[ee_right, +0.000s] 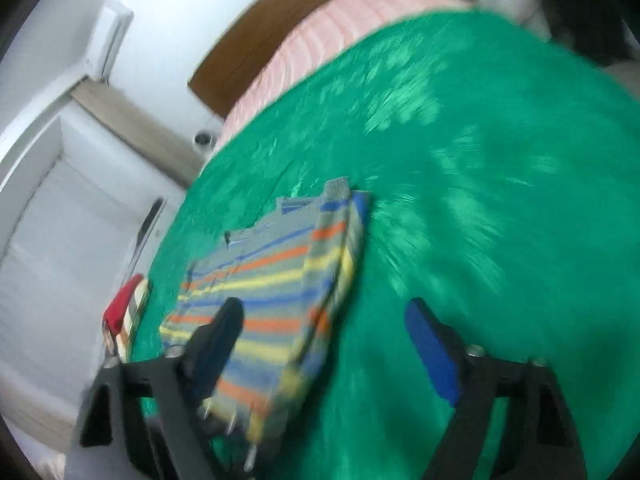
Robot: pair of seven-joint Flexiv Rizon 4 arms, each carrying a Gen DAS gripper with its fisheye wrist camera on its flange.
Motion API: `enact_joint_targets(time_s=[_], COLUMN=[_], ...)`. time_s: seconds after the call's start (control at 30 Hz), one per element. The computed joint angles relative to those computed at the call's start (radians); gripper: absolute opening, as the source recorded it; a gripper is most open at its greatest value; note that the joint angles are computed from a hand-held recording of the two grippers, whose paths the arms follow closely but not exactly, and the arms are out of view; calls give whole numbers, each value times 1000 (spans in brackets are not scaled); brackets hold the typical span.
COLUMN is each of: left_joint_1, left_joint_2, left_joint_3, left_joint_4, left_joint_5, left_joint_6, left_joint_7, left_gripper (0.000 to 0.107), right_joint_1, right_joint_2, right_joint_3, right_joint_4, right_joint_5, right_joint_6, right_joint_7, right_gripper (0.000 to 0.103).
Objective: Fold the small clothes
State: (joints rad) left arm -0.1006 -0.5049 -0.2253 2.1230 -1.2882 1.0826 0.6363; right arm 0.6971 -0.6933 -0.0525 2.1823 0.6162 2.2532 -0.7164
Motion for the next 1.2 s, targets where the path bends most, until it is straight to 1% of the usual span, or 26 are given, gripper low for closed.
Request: enact_joint_targets(time_s=[0.03,0.1,0.13,0.17,0.2,0.23,0.3,0.37,0.4,0.47,0.53,0.6,0.63,0.67,0.8,0.87,0.9,0.93,0.97,1.0,1.03,1.07,1.1,1.13,1.17,1.2], left_joint_1=[3,20,31,45,64,85,135,177,197,231,263,293,306,320,353,345,357,374,399,424,445,462,472,475,471,459], left_joint_2=[-3,-2,0,5,10,16,21,11,0,-30,-71,-120,-141,-161,-236,-272,-282,-284,-270,-259,-252,-246,-243,-241,-240,-235], left_joint_3=[6,17,22,27,34,42,63,81,91,104,111,118,116,114,105,111,110,99,81,57,38,27,22,20,20,22], left_joint_4=[-7,-16,-22,-28,-40,-54,-95,-143,-172,-228,-289,-354,-380,-404,-489,-526,-543,-548,-534,-523,-519,-518,-523,-525,-523,-508], left_joint_5=[20,61,80,96,112,128,153,171,180,202,219,258,272,286,363,417,438,444,435,417,401,392,391,392,388,380], left_joint_6=[-12,-51,-71,-96,-130,-170,-254,-304,-320,-335,-327,-326,-321,-313,-284,-232,-247,-251,-246,-249,-265,-296,-336,-362,-364,-337], left_joint_7=[-23,-75,-99,-123,-157,-196,-272,-328,-358,-418,-479,-568,-606,-637,-747,-797,-827,-837,-829,-809,-792,-781,-776,-767,-750,-725], left_gripper=[7,7,7,7,6,6,6,6,6,6,6,6,6,6,9,25,30,41,46,54,55,55,59,60,60,59], right_joint_1=[-70,-206,-244,-254,-261,-245,-157,-44,-8,10,-2,-30,-58,-89,-143,-172,-195,-207,-205,-196,-166,-138,-96,-27,30,66], right_joint_2=[-41,-108,-137,-146,-146,-139,-106,-65,-57,-67,-106,-159,-195,-240,-383,-460,-489,-512,-520,-508,-471,-429,-382,-324,-281,-243], right_joint_3=[22,58,77,86,83,64,-17,-134,-174,-203,-207,-187,-155,-123,-40,14,57,98,106,82,26,-32,-94,-171,-237,-281], right_joint_4=[-46,-85,-124,-170,-184,-192,-206,-237,-268,-357,-477,-597,-679,-760,-1031,-1157,-1191,-1217,-1210,-1171,-1099,-1018,-941,-859,-792,-718], right_joint_5=[-67,-289,-314,-275,-292,-290,-239,-210,-222,-282,-370,-442,-456,-522,-634,-676,-707,-673,-645,-658,-632,-655,-630,-553,-541,-594], right_joint_6=[-19,-20,-32,-64,-78,-88,-107,-201,-250,-338,-432,-508,-552,-593,-765,-806,-786,-747,-687,-629,-578,-545,-536,-553,-574,-572], right_joint_7=[63,191,197,142,145,157,139,88,75,81,106,138,135,179,209,211,237,224,240,291,304,343,325,241,212,235], right_gripper=[78,76,60,44,8,9,9,9,9,9,9,9,9,9,9,17,28,44,49,50,50,50,50,50,50,50])
